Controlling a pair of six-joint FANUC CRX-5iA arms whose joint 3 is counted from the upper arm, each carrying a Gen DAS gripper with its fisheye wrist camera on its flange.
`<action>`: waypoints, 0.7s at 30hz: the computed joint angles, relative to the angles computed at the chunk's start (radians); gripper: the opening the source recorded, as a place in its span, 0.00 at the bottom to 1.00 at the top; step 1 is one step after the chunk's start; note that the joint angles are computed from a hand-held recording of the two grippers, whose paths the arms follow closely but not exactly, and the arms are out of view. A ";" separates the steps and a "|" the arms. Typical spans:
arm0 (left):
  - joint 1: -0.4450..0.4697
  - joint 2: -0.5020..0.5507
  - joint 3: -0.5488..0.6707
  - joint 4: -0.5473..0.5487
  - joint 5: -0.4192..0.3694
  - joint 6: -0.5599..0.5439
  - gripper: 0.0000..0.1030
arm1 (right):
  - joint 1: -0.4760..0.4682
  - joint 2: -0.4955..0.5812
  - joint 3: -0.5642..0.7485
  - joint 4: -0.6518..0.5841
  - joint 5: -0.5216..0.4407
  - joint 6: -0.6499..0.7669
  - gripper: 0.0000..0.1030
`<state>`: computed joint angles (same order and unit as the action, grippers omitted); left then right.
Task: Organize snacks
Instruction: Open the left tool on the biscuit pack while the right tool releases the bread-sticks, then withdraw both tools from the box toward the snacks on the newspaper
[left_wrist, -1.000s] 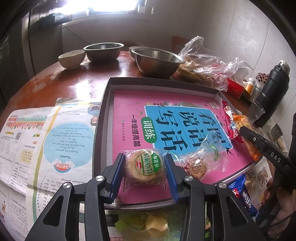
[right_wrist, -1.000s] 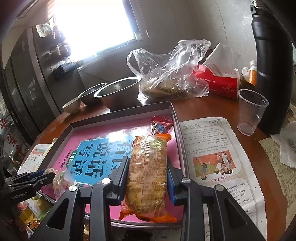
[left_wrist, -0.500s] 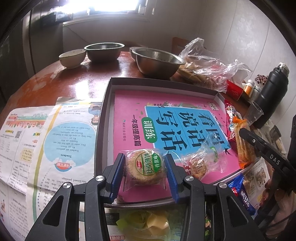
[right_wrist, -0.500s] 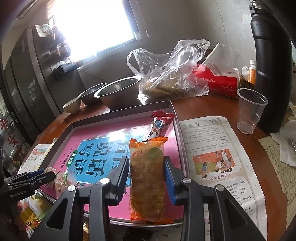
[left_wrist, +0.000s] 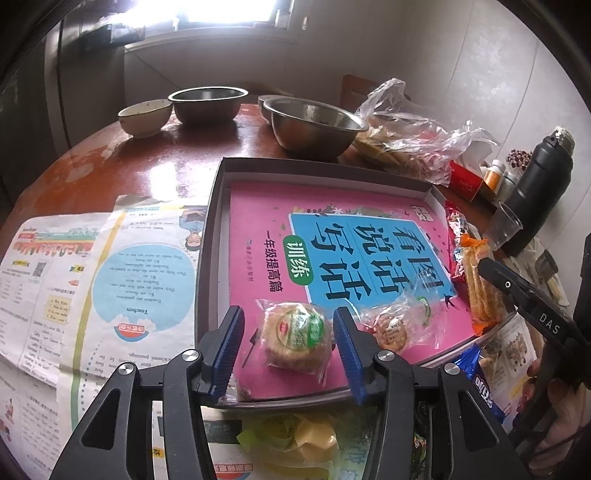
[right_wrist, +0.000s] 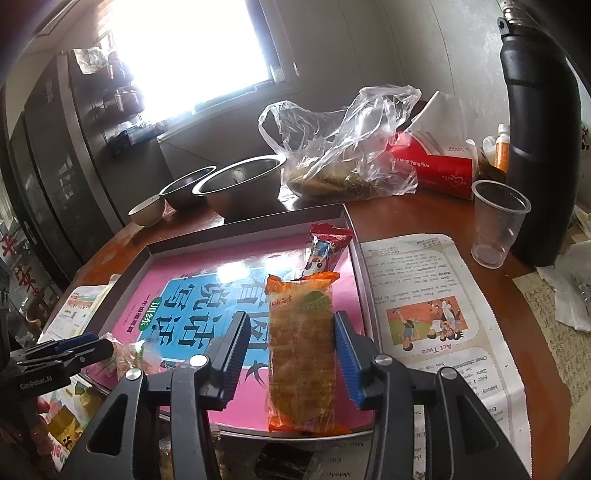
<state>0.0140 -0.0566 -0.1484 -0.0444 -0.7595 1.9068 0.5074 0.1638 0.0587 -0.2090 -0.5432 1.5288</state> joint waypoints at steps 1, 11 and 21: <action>0.001 -0.002 0.000 0.000 0.000 -0.001 0.51 | 0.001 -0.002 -0.002 0.003 0.001 -0.003 0.45; 0.002 -0.022 -0.004 -0.014 -0.007 0.012 0.51 | 0.012 -0.020 -0.026 0.048 0.019 -0.037 0.52; -0.002 -0.056 -0.013 -0.026 -0.003 0.020 0.72 | 0.020 -0.040 -0.050 0.097 0.041 -0.077 0.56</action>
<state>0.0125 -0.1123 -0.1613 -0.0708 -0.7624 1.9265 0.5273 0.1242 0.0088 -0.1123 -0.5025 1.4519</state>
